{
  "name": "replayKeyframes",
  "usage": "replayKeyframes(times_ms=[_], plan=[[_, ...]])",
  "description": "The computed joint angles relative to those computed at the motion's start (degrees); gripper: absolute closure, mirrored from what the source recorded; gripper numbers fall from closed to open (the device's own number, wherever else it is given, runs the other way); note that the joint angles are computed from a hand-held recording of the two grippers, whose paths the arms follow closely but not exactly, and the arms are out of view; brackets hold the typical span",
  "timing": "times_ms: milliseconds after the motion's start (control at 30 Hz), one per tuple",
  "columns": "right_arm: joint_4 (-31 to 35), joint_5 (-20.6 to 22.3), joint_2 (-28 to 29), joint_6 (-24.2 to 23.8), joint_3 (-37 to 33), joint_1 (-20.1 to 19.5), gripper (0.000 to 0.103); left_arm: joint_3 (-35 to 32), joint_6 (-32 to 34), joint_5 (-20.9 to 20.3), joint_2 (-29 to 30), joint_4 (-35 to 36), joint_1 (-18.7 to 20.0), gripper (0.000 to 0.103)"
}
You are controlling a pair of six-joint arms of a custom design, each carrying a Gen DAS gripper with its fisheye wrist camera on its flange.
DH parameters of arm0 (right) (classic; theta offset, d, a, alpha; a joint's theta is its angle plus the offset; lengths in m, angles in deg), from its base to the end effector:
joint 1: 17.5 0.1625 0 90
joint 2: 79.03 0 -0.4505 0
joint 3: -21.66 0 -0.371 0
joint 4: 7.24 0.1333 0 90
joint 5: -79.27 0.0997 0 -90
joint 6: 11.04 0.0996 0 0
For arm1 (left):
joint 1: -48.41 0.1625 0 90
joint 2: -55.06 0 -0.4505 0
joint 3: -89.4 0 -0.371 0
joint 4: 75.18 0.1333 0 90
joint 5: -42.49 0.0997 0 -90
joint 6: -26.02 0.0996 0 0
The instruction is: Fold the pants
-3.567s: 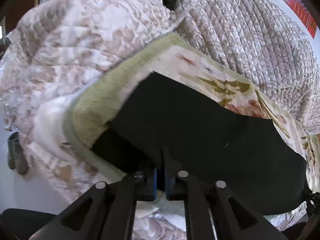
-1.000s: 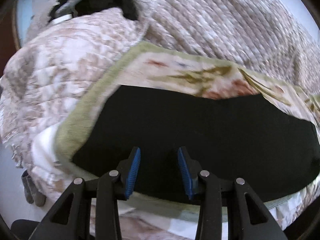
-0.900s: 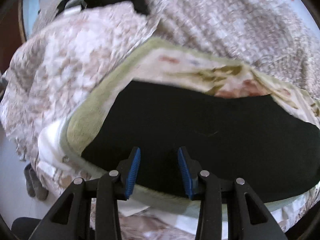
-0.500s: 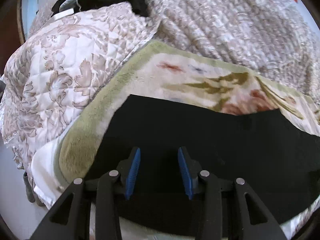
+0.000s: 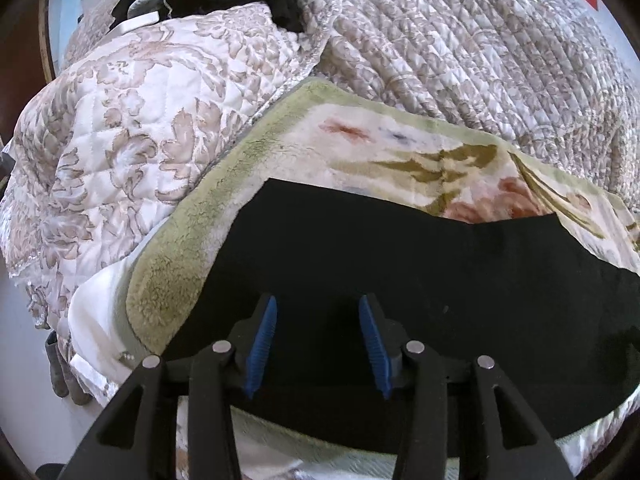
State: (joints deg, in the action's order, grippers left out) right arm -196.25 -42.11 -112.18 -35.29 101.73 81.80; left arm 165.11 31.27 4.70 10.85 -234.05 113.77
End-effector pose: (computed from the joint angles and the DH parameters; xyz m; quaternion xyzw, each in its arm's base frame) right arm 0.2030 -0.7358 0.1643 0.1360 -0.8624 0.3875 0.2959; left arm -0.1223 -0.7751 0.2948 0.0832 0.8582 -0.3538 0.3624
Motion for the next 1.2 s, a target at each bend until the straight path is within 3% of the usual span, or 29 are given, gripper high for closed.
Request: replayKeyframes(times_ms=[167,367,467,900,1033,1200], plan=[[-1.04,1.44,0.65,-3.86,0.49,0.64,0.060,2.18,0.70,-1.15,-0.70,-0.74,-0.44,0.052],[1.01,0.29,1.90,-4.47,-0.31,0.72,0.060,3.81,2.46,-0.54,-0.49,-2.46,-0.64,0.048],[0.19,1.09,1.58,-4.40,0.25,0.65,0.060,3.88,0.85,-2.25,-1.60,-2.14,-0.25,0.047],[-0.34,3.17,1.08,-3.72,1.15,0.32,0.060,2.97,-5.95,1.71,-3.51,-2.29,2.37,0.043],[-0.01,3.43,1.18,-3.15,0.97,0.30,0.060,3.91,-3.43,1.08,-3.23,-4.55,2.48,0.038],[0.36,4.10,1.23,-2.68,0.84,0.23,0.060,4.39,-2.36,0.85,-2.82,-6.11,2.46,0.042]])
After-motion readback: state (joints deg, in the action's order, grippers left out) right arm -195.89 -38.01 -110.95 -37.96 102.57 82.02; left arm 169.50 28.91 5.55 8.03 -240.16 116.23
